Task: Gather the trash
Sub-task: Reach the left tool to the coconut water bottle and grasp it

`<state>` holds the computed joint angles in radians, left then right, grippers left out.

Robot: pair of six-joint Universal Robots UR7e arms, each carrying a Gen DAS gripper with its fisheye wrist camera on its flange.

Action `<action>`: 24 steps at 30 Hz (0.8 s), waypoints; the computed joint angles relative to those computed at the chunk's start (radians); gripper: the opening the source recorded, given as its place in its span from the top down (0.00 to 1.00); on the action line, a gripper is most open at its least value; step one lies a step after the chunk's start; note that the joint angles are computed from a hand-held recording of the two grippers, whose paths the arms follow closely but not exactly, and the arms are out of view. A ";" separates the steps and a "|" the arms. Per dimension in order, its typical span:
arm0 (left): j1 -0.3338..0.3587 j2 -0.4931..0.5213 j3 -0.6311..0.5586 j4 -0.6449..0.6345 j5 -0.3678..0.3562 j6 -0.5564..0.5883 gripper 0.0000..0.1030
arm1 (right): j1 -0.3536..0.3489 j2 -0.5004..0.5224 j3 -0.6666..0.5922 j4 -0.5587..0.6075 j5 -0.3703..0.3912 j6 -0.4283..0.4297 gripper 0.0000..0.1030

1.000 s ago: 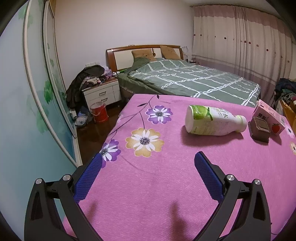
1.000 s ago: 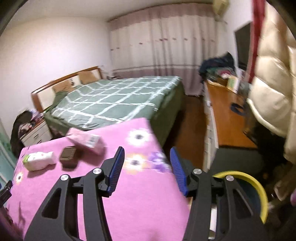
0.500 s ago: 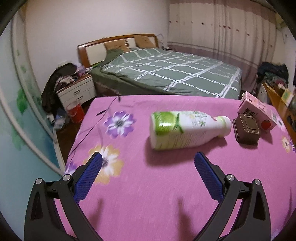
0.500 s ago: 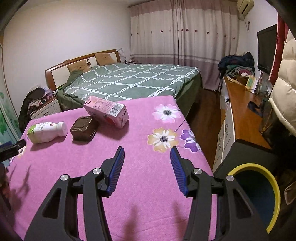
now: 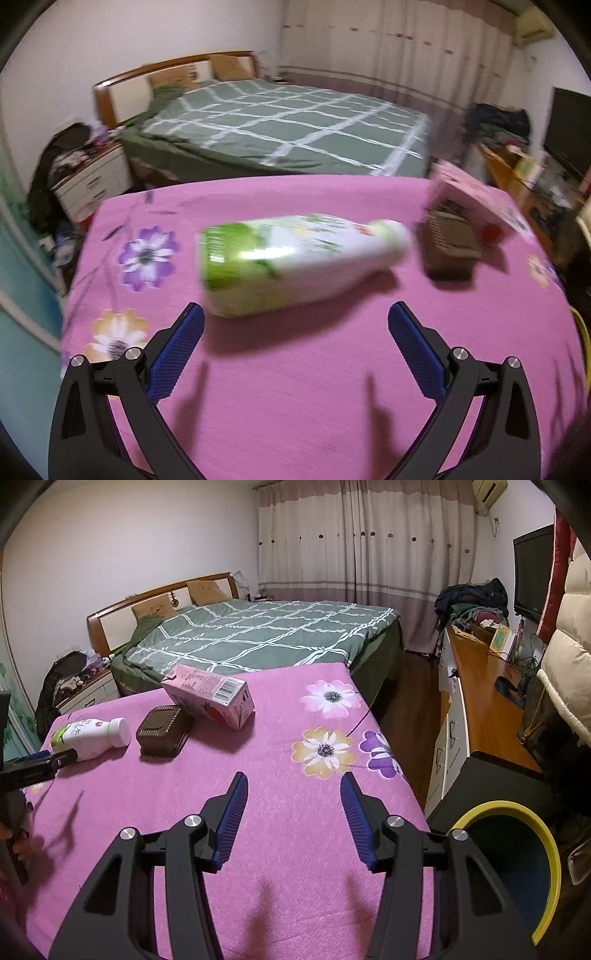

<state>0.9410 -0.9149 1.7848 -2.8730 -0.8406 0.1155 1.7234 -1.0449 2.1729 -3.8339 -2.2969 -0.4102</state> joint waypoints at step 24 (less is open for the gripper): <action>0.042 0.020 -0.096 0.114 -0.111 0.060 0.05 | -0.001 -0.003 -0.002 0.043 0.000 0.030 0.48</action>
